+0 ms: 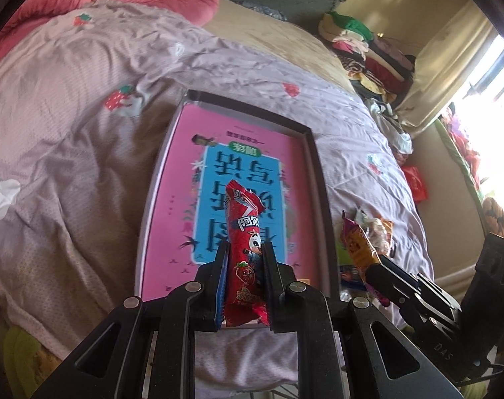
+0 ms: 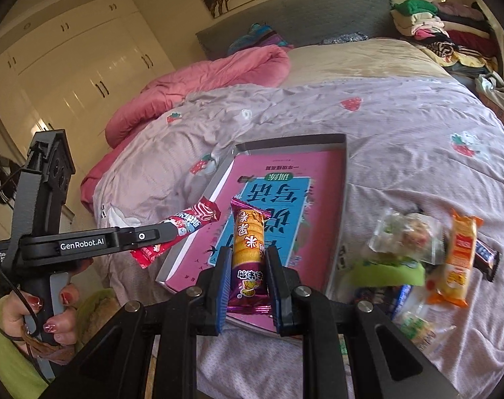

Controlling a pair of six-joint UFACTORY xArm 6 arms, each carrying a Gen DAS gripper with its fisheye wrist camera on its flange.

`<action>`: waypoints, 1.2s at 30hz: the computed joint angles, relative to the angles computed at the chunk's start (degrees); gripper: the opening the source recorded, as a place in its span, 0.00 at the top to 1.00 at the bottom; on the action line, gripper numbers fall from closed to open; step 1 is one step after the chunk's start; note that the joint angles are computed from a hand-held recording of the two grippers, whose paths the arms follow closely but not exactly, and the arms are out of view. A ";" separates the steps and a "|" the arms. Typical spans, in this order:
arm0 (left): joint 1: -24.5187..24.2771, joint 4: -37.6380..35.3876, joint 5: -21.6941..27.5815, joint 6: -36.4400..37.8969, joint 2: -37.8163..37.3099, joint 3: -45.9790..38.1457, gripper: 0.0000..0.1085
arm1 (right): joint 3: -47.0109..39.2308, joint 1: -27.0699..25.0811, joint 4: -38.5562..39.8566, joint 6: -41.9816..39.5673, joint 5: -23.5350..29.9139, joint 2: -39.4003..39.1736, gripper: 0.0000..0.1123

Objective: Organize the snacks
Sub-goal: 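Carry the red stick with the left tool while the right tool carries the purple stick over the tray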

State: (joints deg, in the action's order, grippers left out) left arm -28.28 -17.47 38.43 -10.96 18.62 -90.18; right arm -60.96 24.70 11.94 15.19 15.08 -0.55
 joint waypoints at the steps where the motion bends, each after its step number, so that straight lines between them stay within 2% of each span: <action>1: 0.21 0.07 -0.29 -0.05 0.16 0.26 0.83 | -0.75 0.09 0.18 -0.20 0.24 0.87 0.81; 13: 1.35 1.87 -0.06 -0.69 3.56 1.18 0.83 | -5.65 0.74 -3.61 0.17 3.49 8.88 0.81; 26: 0.51 5.12 -0.67 -1.24 5.40 0.25 0.83 | -5.30 -0.07 -8.05 2.62 3.46 10.91 0.81; 36: -0.07 7.42 -0.76 -2.76 6.25 -0.45 0.83 | -3.76 -0.54 -6.72 1.98 2.72 10.05 0.81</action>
